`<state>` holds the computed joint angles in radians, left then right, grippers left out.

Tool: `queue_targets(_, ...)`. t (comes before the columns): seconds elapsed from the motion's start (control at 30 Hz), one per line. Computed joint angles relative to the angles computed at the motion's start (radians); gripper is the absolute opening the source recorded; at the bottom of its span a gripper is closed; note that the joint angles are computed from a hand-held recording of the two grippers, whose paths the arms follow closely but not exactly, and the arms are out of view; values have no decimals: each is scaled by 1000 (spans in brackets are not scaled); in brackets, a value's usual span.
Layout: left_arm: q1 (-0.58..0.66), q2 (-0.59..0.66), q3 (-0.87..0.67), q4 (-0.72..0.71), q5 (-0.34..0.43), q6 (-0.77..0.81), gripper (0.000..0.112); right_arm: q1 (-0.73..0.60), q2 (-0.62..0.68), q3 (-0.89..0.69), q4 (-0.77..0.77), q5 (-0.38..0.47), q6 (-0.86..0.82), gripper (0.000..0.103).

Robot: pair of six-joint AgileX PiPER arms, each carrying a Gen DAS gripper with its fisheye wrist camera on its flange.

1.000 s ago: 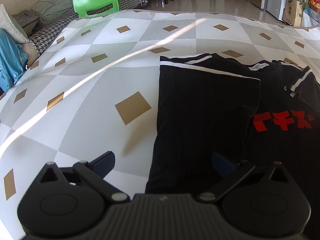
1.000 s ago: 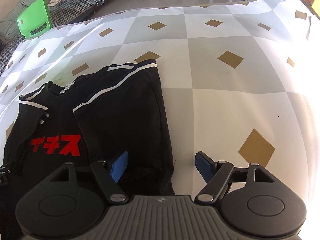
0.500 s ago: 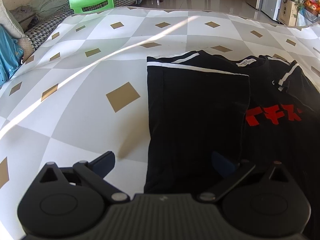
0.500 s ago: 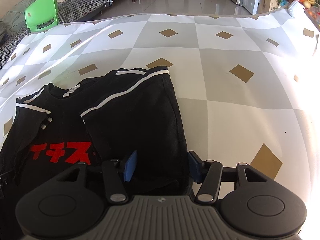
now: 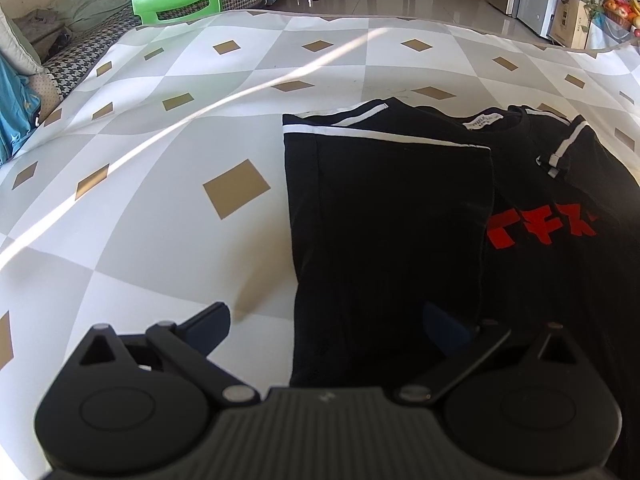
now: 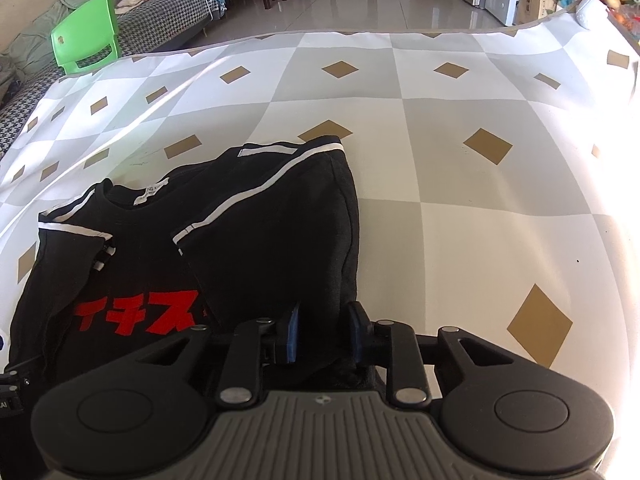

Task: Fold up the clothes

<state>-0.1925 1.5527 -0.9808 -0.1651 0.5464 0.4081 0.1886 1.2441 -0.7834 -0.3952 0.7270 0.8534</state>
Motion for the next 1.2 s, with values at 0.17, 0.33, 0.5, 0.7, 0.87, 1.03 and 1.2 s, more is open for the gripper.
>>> queue_targets(0.17,2,1,1,-7,-2,7,103,2,4,8,-14,-20,7,40)
queue_targets(0.33,5,2,1,-18,-2,18,103,18,8,-21,-5,3,-2,14)
queue_targets(0.5,7,4,-3,-21,6,18,103,105,2,-55,-91,61,72,13)
queue_targets(0.7,9,17,-37,-11,56,1,103,231,-2,-111,-199,146,153,13)
queue_targets(0.87,20,20,-57,-13,93,-2,103,352,27,-181,-291,209,194,12)
queue_targets(1.03,60,31,-83,-52,140,23,103,471,76,-245,-381,251,210,12)
queue_targets(1.2,94,49,-91,-103,158,64,103,544,134,-311,-415,246,215,12)
